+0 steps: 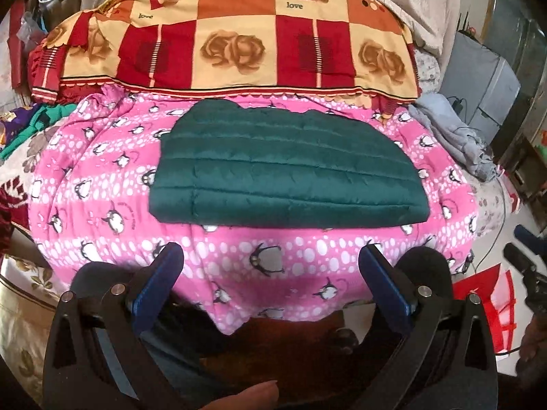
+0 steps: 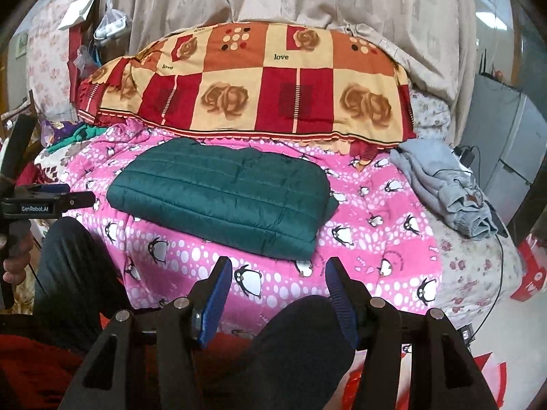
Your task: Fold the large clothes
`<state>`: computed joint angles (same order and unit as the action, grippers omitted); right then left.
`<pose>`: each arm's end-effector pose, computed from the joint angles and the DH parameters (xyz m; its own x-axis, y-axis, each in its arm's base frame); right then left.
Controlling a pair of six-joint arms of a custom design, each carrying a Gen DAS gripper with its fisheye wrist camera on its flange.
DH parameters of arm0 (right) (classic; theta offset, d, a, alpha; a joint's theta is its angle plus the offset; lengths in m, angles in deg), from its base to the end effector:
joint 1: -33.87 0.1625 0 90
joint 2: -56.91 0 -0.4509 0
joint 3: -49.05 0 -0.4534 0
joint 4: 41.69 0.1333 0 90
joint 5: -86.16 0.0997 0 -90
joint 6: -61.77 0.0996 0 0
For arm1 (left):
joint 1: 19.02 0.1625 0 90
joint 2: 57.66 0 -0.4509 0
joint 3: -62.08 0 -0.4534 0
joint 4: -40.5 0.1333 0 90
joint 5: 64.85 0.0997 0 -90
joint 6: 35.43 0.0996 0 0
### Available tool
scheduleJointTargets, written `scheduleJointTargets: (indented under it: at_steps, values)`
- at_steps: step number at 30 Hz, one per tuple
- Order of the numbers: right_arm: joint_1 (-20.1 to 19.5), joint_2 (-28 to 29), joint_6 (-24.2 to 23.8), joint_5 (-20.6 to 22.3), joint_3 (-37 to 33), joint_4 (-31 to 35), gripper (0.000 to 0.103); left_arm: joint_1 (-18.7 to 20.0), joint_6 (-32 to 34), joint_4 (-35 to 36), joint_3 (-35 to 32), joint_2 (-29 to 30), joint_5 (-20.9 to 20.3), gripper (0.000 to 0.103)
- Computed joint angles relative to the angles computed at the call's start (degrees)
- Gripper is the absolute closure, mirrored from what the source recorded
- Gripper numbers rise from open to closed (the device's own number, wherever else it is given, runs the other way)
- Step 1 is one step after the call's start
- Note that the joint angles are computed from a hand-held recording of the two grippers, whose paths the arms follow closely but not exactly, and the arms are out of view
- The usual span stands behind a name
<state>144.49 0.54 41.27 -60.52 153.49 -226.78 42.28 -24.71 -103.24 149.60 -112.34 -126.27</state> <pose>0.2795 -0.6007 0.2363 -0.5991 0.1313 0.7898 -0.4803 0.7303 -0.4858 -0.2091 -0.7588 0.2384 -0.7539 0.4197 -0.5055 0.5993 0.7545 -0.2674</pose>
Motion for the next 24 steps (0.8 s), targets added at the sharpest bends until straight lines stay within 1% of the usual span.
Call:
scheduleJointTargets:
  at_steps: [3,14,21,24]
  values:
    - [-0.4,0.1,0.4,0.6,-0.2,0.3,0.049,-0.4,0.5,-0.8,0.4,0.2,1.2,0.0]
    - [-1.0,-0.2,2.1,1.8,-0.9,0.6,0.049,-0.7,2.3,-2.7,0.8,0.6,2.8,0.0]
    - [-0.7,-0.2,1.7,2.0,-1.7,-0.3,0.049,-0.7,2.5,-2.8,0.9,0.5,2.8,0.0]
    - [-0.6,-0.5,2.2,2.8,-1.7,-0.1,0.049,-0.6,2.3,-2.7,0.9,0.4,2.8,0.0]
